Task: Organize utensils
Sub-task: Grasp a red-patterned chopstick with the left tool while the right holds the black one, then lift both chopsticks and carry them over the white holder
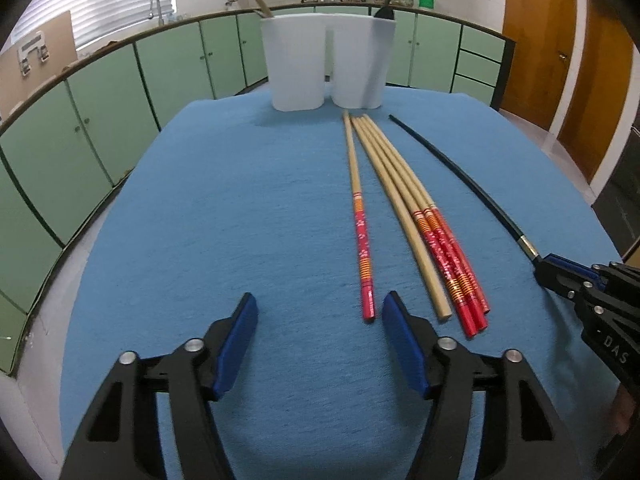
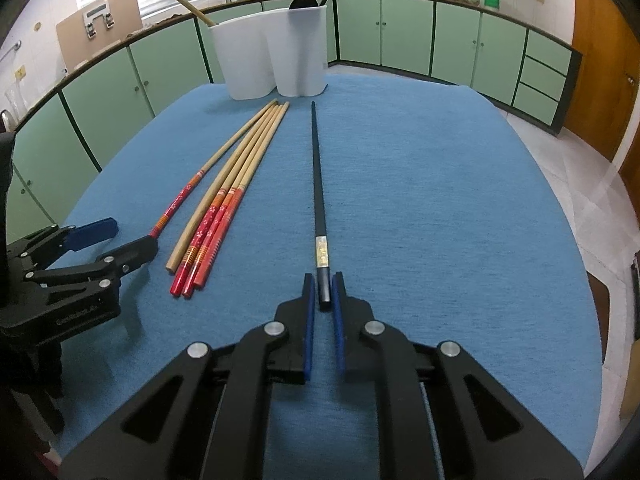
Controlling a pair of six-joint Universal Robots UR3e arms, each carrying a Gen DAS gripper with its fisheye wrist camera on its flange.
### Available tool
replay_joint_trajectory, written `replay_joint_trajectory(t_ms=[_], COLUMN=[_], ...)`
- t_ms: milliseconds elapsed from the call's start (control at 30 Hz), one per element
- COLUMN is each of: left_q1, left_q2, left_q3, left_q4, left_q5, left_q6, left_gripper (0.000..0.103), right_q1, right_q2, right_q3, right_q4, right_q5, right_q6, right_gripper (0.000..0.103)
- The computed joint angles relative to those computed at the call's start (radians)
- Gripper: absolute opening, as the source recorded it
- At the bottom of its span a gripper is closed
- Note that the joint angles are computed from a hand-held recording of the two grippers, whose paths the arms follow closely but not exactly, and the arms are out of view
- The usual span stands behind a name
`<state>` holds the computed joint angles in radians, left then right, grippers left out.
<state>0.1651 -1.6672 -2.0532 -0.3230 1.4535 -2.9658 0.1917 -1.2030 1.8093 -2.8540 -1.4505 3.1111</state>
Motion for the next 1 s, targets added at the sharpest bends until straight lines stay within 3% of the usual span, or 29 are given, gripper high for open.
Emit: replay_joint_trajectory(t_ms=[67,267,500,767,1000], left_q1=[-0.001,-0.024,0.015,0.083,0.139], left_q2=[-0.003,-0.016,0.015,0.175,0.281], left_q3=[0.000,0.003,-0.024,-0.042,0.063], left_q4=[0.006,0.021,0.021,-0.039,-0.121], left_q5=[-0.019,-0.030,-0.091,-0.159,-0.245], left_q6=[0.006,0.033,0.023,0.058,0.078], left_gripper=[0.042,0.006,0.006,0.006,0.006], right_q1=[-0.004,-0.008,-0.009,-0.020,-0.069], right_q2=[0.000,-0.001,-0.014,-0.128,-0.209], right_q3=[-0.001,0.002,0.010,0.012,-0.091], right_q4=[0.002,0.000,-0.005,0.019,0.104], right_q5=[0.008,0.012,0.025,0.046,0.117], right_q6=[0.000,-0.003,0.004,-0.027,-0.050], right_gripper=[0.010,0.007,0.006,0.006,0.006])
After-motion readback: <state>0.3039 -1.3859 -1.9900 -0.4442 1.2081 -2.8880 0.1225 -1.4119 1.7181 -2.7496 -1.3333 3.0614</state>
